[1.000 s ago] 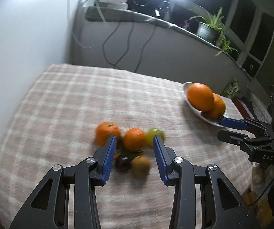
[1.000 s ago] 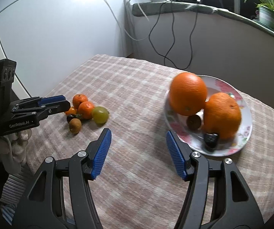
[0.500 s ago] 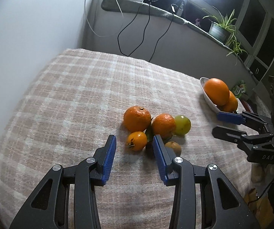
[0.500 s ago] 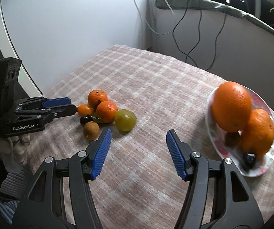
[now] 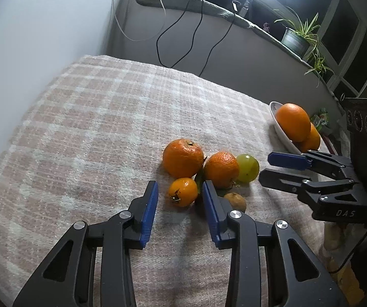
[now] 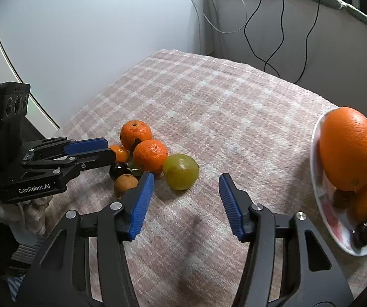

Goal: Organize fruits
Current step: 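Close the right gripper on the green lime while the left grasps a small tangerine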

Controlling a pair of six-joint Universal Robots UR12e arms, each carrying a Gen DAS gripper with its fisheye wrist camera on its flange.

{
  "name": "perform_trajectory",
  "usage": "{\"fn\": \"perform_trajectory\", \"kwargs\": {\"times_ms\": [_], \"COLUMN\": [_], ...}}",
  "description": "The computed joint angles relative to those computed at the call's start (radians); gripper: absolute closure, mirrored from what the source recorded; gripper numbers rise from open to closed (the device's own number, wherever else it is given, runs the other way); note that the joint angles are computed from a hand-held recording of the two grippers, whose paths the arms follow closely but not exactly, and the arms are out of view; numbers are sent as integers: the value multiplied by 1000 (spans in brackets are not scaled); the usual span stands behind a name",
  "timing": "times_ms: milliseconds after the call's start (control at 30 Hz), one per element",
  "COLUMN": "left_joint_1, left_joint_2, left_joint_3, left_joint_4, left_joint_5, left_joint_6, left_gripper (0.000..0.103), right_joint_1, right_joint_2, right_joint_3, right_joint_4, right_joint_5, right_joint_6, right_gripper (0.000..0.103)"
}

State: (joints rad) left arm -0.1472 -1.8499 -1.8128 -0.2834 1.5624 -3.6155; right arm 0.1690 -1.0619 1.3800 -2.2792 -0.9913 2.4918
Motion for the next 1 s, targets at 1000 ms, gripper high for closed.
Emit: {"fn": "perform_trajectory", "kwargs": {"times_ms": [1000], "left_joint_1": [5], "left_joint_2": [-1], "left_joint_3": [-1], "left_joint_4": [-1], "left_joint_5": [-40], "left_joint_6": [24], "left_gripper": [84], "right_joint_1": [7], "right_joint_2": [36], "right_joint_3": [-58], "right_joint_4": [114], "right_joint_5": [24], "right_joint_6": [-11], "right_gripper": [70]}}
